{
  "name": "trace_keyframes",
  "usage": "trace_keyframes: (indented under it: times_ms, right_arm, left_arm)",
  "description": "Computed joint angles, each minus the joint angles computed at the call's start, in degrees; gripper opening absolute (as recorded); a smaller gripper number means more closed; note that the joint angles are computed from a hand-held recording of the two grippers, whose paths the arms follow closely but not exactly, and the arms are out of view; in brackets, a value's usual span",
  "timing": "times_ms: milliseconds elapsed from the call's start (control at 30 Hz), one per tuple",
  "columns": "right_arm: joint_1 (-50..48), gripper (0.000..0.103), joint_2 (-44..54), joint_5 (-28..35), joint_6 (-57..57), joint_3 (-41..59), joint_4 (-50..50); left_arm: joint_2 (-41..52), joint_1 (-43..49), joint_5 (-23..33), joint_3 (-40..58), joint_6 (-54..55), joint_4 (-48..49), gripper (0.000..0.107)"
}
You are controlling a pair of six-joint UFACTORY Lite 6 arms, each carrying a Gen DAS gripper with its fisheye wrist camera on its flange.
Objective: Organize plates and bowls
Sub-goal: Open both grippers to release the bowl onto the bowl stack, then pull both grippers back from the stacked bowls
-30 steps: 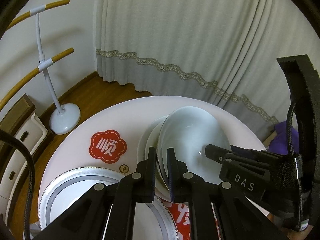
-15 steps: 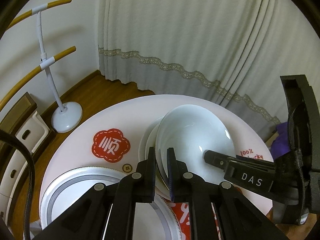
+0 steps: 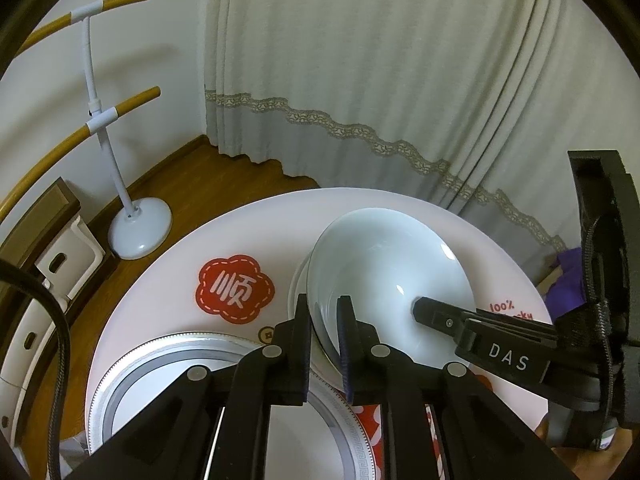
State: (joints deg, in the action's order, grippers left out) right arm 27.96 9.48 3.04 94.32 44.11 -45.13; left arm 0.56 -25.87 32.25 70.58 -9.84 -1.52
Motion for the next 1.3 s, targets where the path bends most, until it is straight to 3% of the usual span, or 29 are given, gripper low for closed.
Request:
trace_keyframes:
  times_ms: [200, 367, 633, 733, 833, 900, 1133, 1300]
  right_arm:
    - [0.25, 0.027, -0.09, 0.16, 1.47, -0.03, -1.05]
    - [0.16, 0.029, -0.23, 0.22, -2.27, 0.10, 2.67]
    - [0.33, 0.032, -1.86, 0.79, -1.25, -0.78, 1.72]
    - [0.49, 0.033, -2.00, 0.84, -0.80, -0.79, 1.73]
    - [1.02, 0.035, -2.98, 1.27, 1.97, -1.35, -0.85]
    - [1.20, 0.038, -3.83, 1.34, 2.58, -1.79, -1.46]
    - [2.35, 0.050, -9.23, 2.81, 4.67, -3.83, -3.83]
    - [4.37, 0.061, -13.32, 5.47, 4.54, -4.57, -3.48]
  left_arm:
    - [-1.79, -0.13, 0.57, -0.49, -1.07, 0.68, 0.014]
    - [-4.11, -0.81, 1.28, -0.94, -3.65, 3.56, 0.037]
    - [-6.03, -0.54, 2.03, -2.30, -4.18, 4.10, 0.039]
    - [-6.50, -0.34, 2.35, -2.62, -4.57, 4.44, 0.048]
    - [-6.04, -0.18, 2.65, -1.94, -4.74, 4.60, 0.049]
    - [-6.07, -0.03, 3.08, -1.63, -4.91, 4.65, 0.052]
    - [-8.15, -0.41, 3.60, -2.14, -5.60, 4.94, 0.079]
    - [-11.28, -0.10, 5.03, -2.95, -5.41, 4.36, 0.089]
